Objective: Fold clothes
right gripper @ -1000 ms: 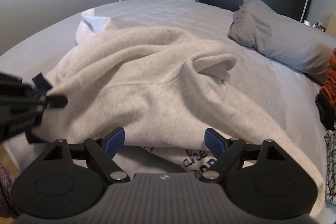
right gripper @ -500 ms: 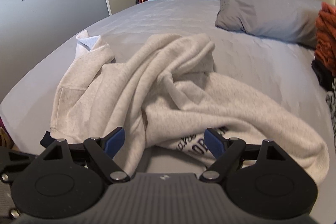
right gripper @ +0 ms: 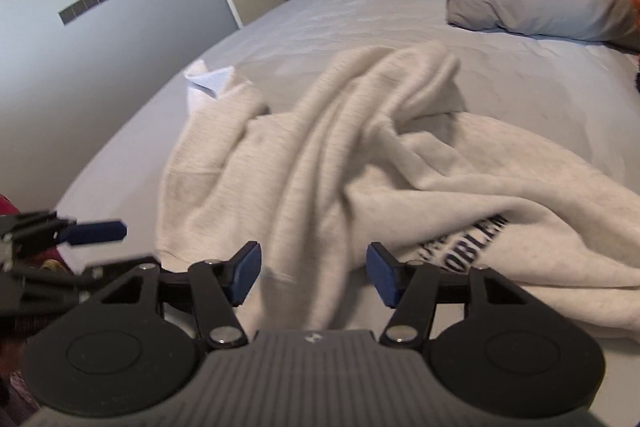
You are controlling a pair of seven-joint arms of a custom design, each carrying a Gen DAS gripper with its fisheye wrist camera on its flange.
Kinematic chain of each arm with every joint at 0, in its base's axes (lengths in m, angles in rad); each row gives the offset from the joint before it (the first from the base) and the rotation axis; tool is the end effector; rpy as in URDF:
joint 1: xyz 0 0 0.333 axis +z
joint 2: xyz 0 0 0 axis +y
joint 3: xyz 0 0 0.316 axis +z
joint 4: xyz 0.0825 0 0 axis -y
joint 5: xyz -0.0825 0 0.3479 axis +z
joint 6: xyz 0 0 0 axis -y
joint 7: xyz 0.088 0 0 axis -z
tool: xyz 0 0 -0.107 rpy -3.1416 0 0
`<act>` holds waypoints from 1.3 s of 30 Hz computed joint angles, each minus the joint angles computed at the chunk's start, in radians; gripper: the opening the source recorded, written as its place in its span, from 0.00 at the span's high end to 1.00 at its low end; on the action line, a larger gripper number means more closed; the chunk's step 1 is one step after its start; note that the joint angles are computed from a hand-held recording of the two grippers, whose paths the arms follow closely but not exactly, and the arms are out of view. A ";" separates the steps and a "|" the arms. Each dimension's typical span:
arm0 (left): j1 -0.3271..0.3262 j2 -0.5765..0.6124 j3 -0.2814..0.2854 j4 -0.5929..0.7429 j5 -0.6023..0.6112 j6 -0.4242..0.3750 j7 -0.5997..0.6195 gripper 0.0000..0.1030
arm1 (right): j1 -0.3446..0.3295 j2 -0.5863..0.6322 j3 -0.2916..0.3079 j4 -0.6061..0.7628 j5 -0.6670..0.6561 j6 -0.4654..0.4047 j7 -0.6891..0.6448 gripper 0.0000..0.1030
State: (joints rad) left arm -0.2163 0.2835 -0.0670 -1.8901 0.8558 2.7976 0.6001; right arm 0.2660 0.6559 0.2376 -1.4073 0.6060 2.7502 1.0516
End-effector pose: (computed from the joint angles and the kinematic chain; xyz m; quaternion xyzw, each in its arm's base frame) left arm 0.5920 -0.2054 0.4364 -0.6463 0.6651 -0.2400 0.2869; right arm 0.6755 0.2919 0.4140 -0.7695 0.4905 -0.0450 0.4064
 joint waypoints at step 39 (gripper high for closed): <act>0.046 0.027 0.187 0.027 -0.355 0.319 -0.178 0.98 | -0.226 -0.066 0.171 0.025 0.412 0.024 -0.043 0.92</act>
